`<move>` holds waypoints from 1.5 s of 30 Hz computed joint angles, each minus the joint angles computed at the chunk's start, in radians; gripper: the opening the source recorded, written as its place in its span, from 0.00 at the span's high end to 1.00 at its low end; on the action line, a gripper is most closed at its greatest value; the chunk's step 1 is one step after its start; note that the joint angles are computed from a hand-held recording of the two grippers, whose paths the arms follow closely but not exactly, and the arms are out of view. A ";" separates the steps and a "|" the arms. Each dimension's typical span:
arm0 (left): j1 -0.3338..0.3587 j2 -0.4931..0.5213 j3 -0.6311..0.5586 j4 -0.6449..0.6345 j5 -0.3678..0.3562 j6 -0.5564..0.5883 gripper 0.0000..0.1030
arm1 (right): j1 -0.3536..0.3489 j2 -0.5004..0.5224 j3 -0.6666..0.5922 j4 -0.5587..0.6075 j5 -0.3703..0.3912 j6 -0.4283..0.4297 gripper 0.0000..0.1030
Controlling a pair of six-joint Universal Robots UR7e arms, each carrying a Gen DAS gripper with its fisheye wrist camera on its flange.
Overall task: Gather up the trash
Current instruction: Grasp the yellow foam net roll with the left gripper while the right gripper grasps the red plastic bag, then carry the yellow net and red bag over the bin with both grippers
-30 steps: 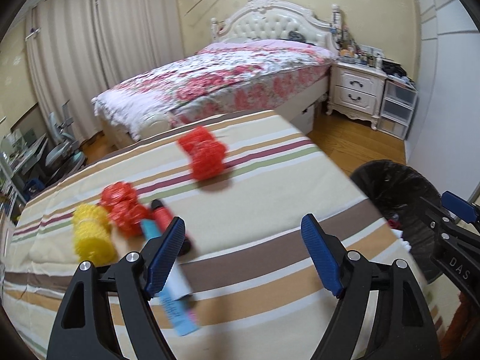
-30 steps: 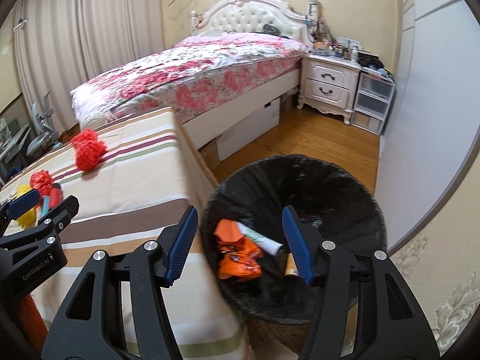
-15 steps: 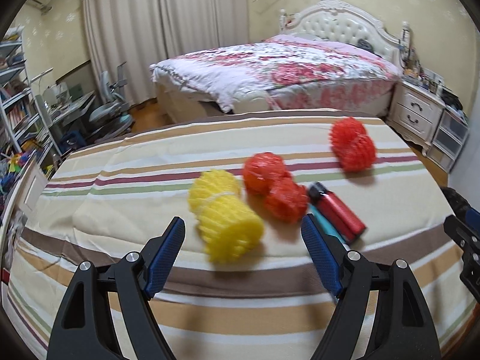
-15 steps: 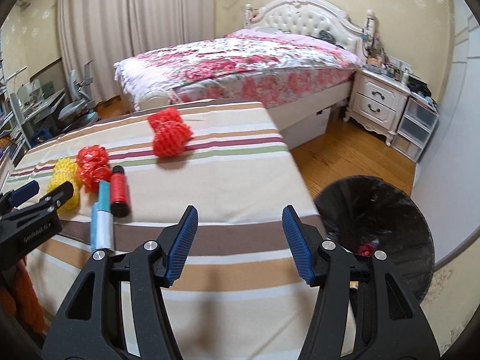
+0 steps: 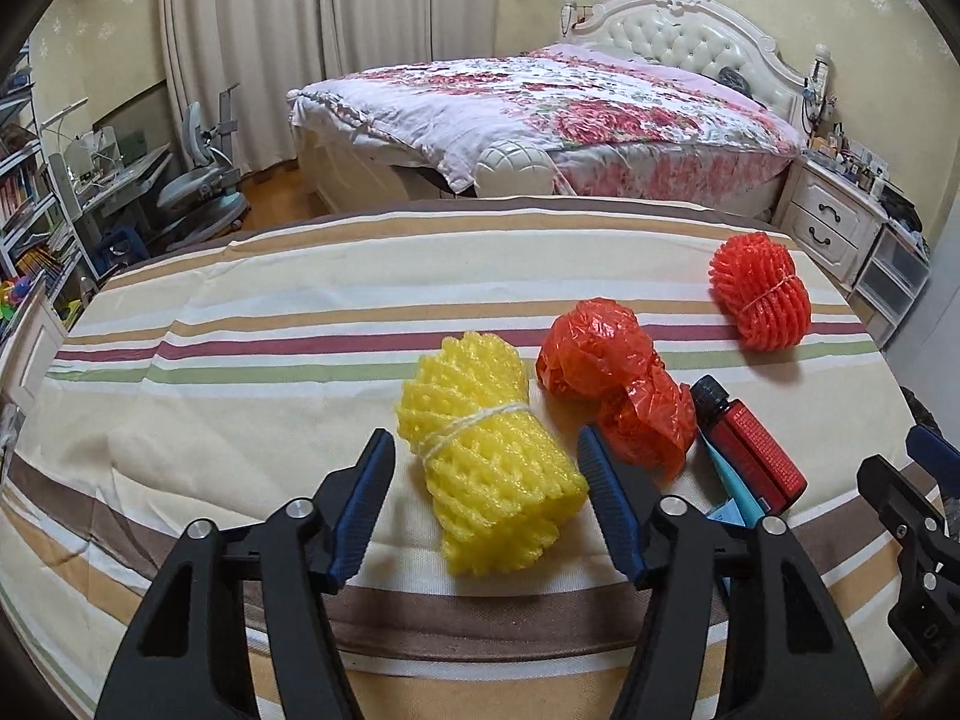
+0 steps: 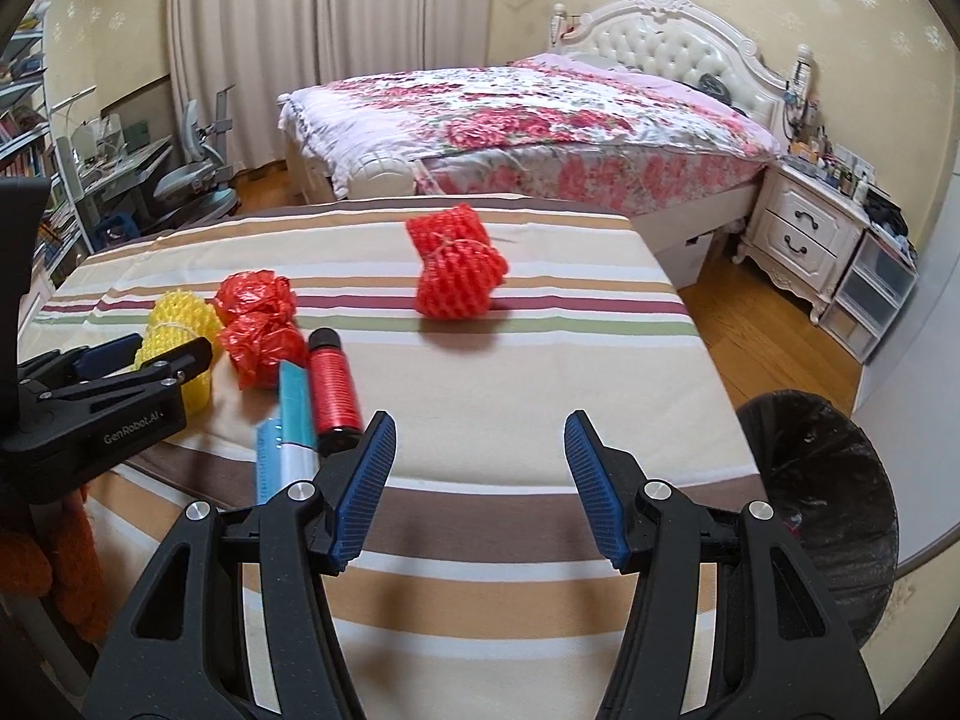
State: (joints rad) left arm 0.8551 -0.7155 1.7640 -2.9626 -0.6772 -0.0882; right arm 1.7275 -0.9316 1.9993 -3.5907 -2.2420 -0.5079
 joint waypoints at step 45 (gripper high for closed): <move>0.071 -0.186 0.163 -0.101 0.027 0.034 0.56 | 0.079 0.210 -0.277 0.256 0.002 0.019 0.66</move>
